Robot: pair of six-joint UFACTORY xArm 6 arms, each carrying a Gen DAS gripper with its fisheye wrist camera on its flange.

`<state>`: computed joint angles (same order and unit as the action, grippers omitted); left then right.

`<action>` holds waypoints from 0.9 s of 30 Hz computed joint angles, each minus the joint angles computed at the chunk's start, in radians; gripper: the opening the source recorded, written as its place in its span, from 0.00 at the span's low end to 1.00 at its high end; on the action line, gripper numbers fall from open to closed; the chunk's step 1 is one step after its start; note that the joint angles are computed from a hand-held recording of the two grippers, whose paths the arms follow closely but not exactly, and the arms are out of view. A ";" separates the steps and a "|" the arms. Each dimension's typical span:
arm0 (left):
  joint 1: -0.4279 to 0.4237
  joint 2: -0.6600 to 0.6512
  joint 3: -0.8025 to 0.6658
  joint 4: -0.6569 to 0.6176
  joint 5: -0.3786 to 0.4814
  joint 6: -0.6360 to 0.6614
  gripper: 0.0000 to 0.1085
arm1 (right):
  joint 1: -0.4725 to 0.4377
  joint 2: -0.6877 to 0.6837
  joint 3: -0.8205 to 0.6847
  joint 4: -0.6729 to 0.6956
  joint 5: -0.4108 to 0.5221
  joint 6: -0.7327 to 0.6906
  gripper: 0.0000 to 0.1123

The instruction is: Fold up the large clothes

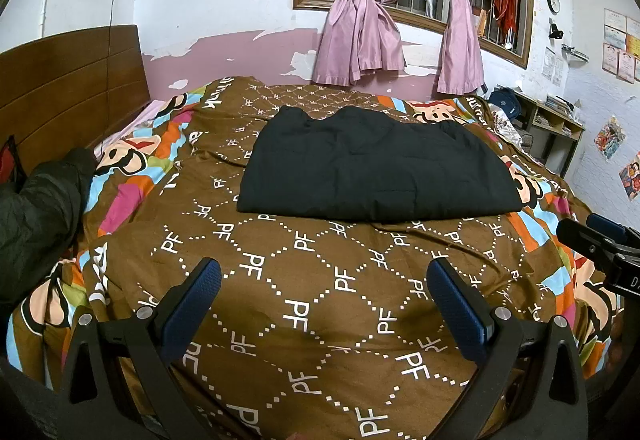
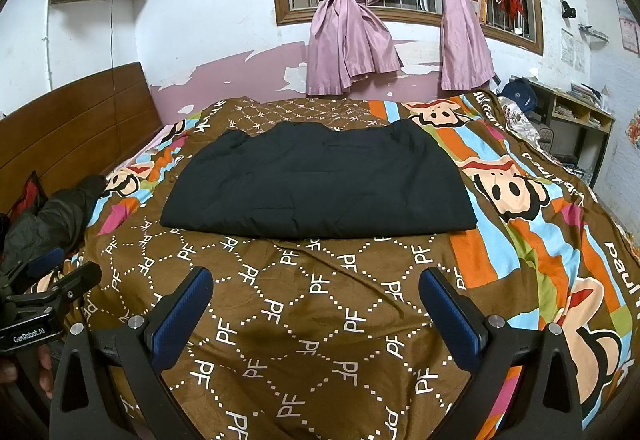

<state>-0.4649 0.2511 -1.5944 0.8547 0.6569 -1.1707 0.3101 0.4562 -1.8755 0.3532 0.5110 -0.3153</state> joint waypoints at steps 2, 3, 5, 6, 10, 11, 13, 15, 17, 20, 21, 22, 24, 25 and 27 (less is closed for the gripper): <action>0.001 0.000 0.001 -0.001 -0.003 0.000 0.93 | 0.000 0.001 -0.001 0.001 0.002 0.000 0.92; 0.000 0.000 0.000 -0.001 -0.001 0.000 0.93 | 0.001 -0.002 0.004 0.001 -0.001 0.000 0.92; 0.000 -0.001 0.001 -0.004 -0.001 0.001 0.93 | 0.002 -0.002 0.006 0.000 -0.003 0.003 0.92; 0.001 -0.001 0.002 -0.006 -0.002 0.003 0.93 | 0.002 -0.003 0.008 0.001 -0.004 0.003 0.92; 0.003 -0.003 0.005 -0.008 -0.005 0.004 0.93 | 0.002 -0.003 0.007 0.002 -0.002 0.003 0.92; 0.004 -0.004 0.007 -0.015 -0.010 0.007 0.93 | 0.000 0.000 0.000 0.003 0.002 0.000 0.92; 0.005 -0.006 0.006 -0.025 -0.009 0.008 0.93 | 0.001 -0.003 0.006 0.003 -0.002 0.000 0.92; 0.000 -0.011 0.004 -0.001 0.011 -0.018 0.93 | 0.001 -0.003 0.006 0.005 -0.001 0.000 0.92; -0.006 -0.016 0.004 0.039 0.033 -0.040 0.93 | -0.001 0.001 -0.002 0.003 0.003 -0.001 0.92; -0.014 -0.019 0.003 0.077 0.047 -0.051 0.93 | -0.002 0.002 -0.003 0.005 0.004 -0.001 0.92; -0.015 -0.020 0.005 0.081 0.047 -0.052 0.93 | -0.002 0.001 -0.002 0.005 0.004 0.001 0.92; -0.016 -0.019 0.005 0.084 0.052 -0.051 0.93 | -0.002 0.001 0.000 0.008 0.005 0.001 0.92; -0.017 -0.019 0.004 0.092 0.060 -0.053 0.93 | 0.000 -0.003 0.010 0.010 -0.001 -0.001 0.92; -0.017 -0.018 0.005 0.094 0.060 -0.055 0.93 | 0.002 -0.007 0.019 0.009 -0.007 0.002 0.92; -0.014 -0.018 0.007 0.097 0.057 -0.058 0.93 | 0.002 -0.004 0.017 0.006 -0.002 0.009 0.92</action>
